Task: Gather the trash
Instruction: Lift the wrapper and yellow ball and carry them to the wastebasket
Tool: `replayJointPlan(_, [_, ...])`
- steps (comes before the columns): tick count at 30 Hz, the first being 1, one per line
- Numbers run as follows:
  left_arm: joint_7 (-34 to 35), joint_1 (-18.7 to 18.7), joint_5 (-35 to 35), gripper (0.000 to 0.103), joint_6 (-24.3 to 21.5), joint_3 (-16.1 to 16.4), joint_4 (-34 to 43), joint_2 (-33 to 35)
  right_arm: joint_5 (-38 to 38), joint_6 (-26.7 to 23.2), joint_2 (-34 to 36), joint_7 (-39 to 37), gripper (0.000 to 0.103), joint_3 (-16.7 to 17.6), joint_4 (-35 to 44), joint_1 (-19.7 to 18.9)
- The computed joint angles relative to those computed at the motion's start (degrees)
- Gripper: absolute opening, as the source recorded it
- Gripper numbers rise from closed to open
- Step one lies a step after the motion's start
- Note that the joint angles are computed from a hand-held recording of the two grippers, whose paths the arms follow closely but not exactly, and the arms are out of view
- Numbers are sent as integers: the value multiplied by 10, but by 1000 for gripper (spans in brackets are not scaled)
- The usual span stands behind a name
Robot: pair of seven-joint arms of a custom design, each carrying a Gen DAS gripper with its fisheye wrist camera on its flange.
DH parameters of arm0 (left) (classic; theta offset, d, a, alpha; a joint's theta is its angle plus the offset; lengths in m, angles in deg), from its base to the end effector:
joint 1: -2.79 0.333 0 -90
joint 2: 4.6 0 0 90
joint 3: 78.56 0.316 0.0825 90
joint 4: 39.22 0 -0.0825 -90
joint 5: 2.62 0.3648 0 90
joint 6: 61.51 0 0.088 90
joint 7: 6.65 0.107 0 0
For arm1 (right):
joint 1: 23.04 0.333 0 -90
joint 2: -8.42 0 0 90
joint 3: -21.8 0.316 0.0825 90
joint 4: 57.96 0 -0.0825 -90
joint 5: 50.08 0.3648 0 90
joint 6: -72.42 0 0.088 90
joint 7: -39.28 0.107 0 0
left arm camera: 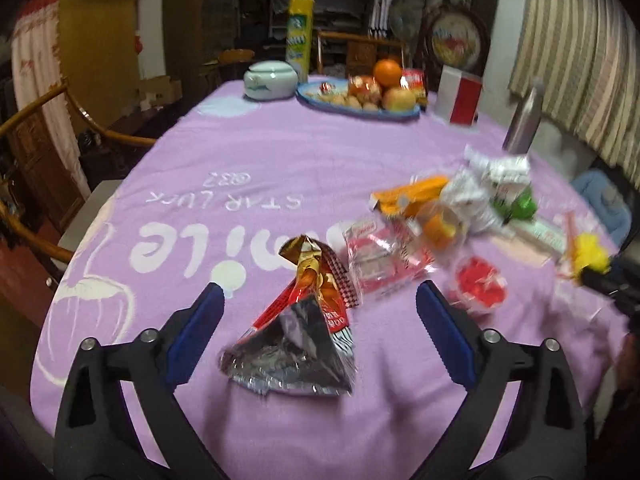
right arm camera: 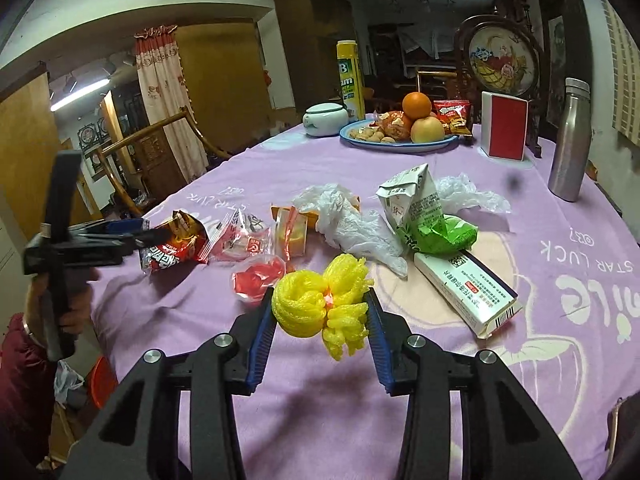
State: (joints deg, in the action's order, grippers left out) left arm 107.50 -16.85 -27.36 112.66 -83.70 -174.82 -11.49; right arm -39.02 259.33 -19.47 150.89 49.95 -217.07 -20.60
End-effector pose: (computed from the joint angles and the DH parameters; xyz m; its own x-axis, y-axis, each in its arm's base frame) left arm 0.4795 -0.1873 0.4751 -0.4408 -0.8973 0.0248 -0.6317 0.2905 -0.7187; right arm 0.3472 0.1941 0.4648 0.1227 -0.9676 -0.2205 -0.6181 0.0993 -0.7798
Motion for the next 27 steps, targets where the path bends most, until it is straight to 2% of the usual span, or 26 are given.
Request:
replayJointPlan(2, [-130, 62, 144, 93, -10, -41, 11, 21, -1, -3, -1, 0, 43, -1, 0, 3])
replayJointPlan(3, [-155, 75, 167, 93, -37, -47, 29, 36, -2, -2, 1, -2, 43, -4, 1, 5])
replayJointPlan(4, [-146, 69, 151, 92, -56, -39, 38, 42, -3, -2, 3, -2, 43, -6, 2, 7])
replayJointPlan(5, [-118, 66, 118, 85, -66, -37, 42, 45, -3, 0, 7, -4, 44, -10, 4, 9])
replayJointPlan(6, [-82, 63, 77, 70, -74, -36, 45, 46, -3, 2, 11, -6, 44, -18, 5, 16])
replayJointPlan(8, [-8, 58, -8, 55, -91, -35, 47, 40, 1, 7, 17, -8, 43, -23, 6, 21])
replayJointPlan(11, [89, 44, -143, 50, -95, -23, 36, 10, 9, 14, 11, -9, 43, -22, 3, 23])
replayJointPlan(14, [148, 23, -219, 50, -79, -3, 7, -46, 18, 22, -1, -14, 43, -31, -3, 38])
replayJointPlan(17, [150, 5, -218, 50, -62, 16, -23, -99, 26, 31, -11, -22, 43, -47, -6, 64])
replayJointPlan(21, [108, 9, -170, 50, -44, 26, -75, -169, 34, 41, -7, -38, 43, -72, 1, 109])
replayJointPlan(25, [60, 38, -114, 50, -55, 34, -136, -241, 42, 38, -8, -47, 43, -57, 12, 119])
replayJointPlan(27, [31, 68, -82, 51, -60, 27, -173, -279, 42, 36, -5, -53, 43, -59, 20, 134])
